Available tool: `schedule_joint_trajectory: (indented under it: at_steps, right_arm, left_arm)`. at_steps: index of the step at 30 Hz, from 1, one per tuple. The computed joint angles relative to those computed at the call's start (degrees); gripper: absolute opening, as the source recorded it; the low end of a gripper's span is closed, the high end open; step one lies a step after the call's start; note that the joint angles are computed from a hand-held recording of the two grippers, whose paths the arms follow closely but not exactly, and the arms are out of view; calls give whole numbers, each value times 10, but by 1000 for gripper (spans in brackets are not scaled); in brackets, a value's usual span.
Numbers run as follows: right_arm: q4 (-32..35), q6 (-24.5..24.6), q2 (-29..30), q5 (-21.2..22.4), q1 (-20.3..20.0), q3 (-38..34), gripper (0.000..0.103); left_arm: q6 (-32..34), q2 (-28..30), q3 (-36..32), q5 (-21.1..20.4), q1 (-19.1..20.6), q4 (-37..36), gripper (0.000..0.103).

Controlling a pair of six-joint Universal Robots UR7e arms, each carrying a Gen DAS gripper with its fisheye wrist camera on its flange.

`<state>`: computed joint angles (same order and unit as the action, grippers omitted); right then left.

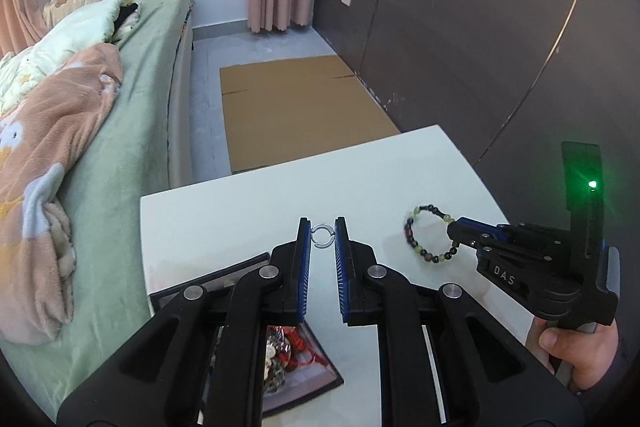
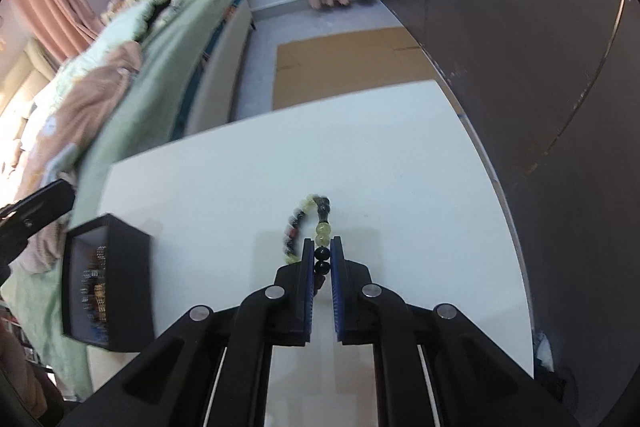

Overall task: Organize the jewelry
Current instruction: 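Drop the ring into the box with the left gripper while the right drops the beaded bracelet in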

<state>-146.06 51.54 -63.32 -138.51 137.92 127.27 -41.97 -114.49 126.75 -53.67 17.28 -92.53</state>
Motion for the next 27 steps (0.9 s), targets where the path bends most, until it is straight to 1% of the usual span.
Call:
schedule_joint_trajectory:
  at_steps: [3,6,8,15,17,20,24,25,26,27]
  right_arm:
    - [-29,-21,0,-4,20,-3,8]
    - [-78,-58,4,-6,39,-5,8]
    - [-95,-68,6,-7,48,-7,8]
    - [-139,-96,6,9,66,-12,8]
    - [-141,-93,7,10,76,-14,8]
    - [-156,-103,8,17,86,-18,8]
    - [-183,-136,21,24,98,-30,8]
    - [-190,-145,25,26,97,-32,8]
    - [-196,-152,30,29,96,-34,8]
    - [-203,-158,35,33,95,-36,8]
  left_arm:
    - [-34,-24,-5,5,-21,42,13]
    - [-69,-52,-13,7,-42,84,13]
    - [-84,-65,-19,10,-52,104,13]
    - [-128,-102,-36,16,-79,161,13]
    - [-133,-112,-38,12,-78,173,13]
    - [-130,-121,-40,3,-67,176,13]
    - [-117,-124,-40,-11,-43,164,13]
    - [-111,-123,-40,-15,-35,163,17]
    - [-112,-123,-41,-15,-33,165,24]
    - [-113,-126,-42,-12,-31,165,44]
